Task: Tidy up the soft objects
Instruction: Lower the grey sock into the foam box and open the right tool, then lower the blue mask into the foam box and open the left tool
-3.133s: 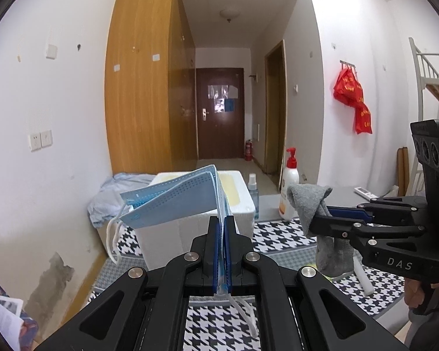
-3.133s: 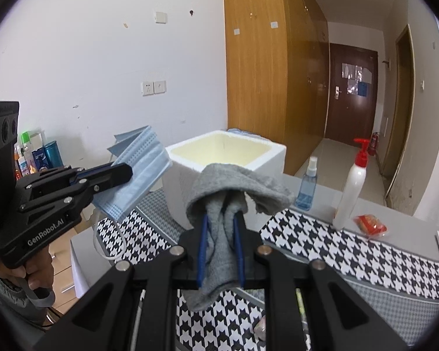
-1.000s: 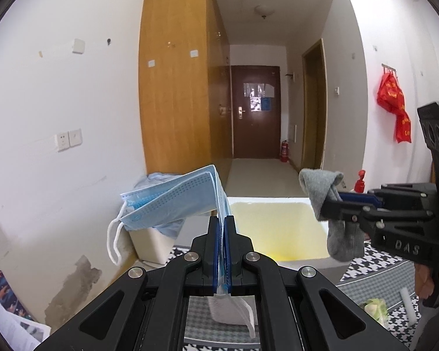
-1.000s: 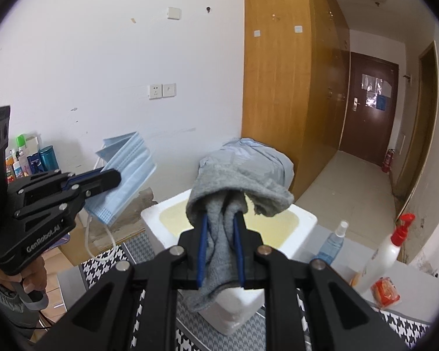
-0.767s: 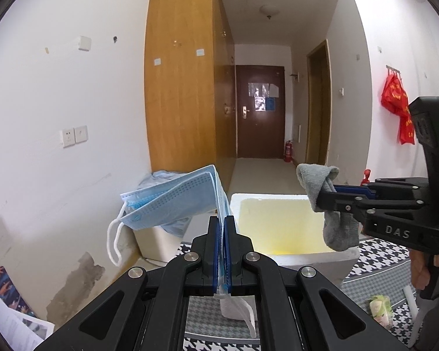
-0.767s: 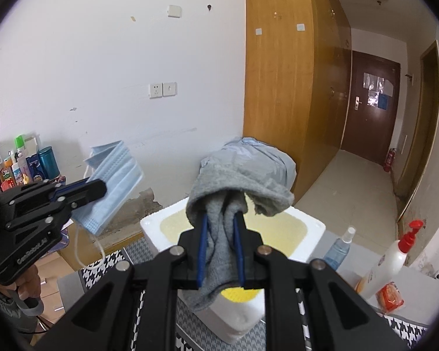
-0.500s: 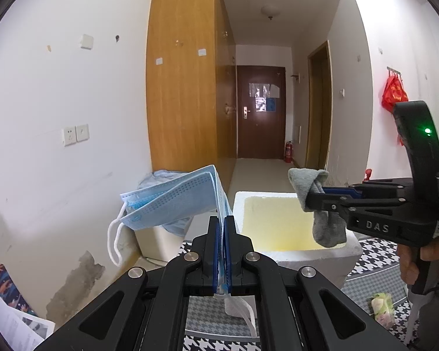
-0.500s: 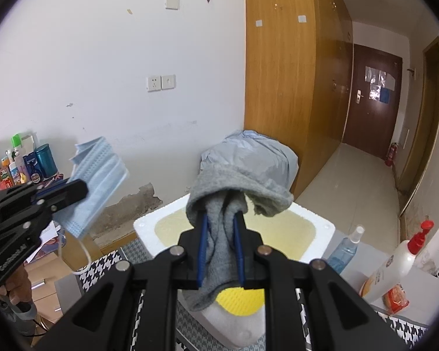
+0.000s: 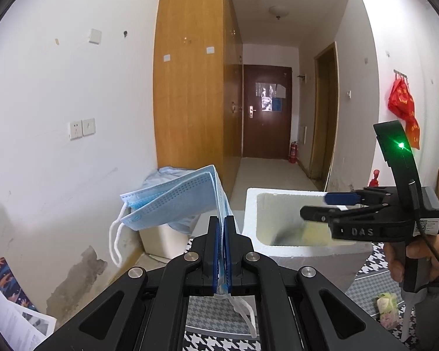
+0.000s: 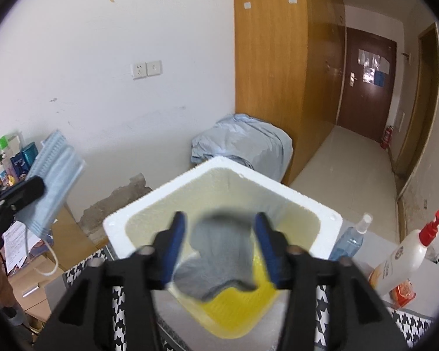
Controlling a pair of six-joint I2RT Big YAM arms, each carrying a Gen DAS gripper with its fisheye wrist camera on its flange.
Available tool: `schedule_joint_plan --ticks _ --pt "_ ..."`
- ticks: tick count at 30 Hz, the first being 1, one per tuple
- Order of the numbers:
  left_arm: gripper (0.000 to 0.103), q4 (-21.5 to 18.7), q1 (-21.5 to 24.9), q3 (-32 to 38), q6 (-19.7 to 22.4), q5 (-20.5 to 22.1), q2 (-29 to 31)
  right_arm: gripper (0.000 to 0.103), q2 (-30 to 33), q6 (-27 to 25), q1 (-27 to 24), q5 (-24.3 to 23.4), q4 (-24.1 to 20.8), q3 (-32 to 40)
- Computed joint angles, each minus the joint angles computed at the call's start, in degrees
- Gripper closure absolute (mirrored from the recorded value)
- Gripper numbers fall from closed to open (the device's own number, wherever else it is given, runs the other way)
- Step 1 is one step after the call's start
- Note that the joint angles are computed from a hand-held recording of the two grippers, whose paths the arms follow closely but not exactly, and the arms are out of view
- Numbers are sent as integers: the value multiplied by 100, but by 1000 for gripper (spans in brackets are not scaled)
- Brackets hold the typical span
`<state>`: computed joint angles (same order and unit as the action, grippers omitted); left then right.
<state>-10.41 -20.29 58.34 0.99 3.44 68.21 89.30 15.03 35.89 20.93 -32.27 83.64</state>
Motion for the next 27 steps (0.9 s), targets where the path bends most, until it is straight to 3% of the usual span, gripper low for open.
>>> schedule_joint_plan --ticks 1,5,13,27 --pt "100 -9 3 15 -13 -6 13 22 -7 30 -10 -38 -5 -7" --pt "100 -25 2 38 -22 1 25 18 -153 39 39 5 79 -135" --pt "100 -52 -52 117 -38 78 63 1 -394 -113 114 22 318 -344" --pt "100 -156 -325 431 57 264 290 0 -880 -161 310 525 341 -803"
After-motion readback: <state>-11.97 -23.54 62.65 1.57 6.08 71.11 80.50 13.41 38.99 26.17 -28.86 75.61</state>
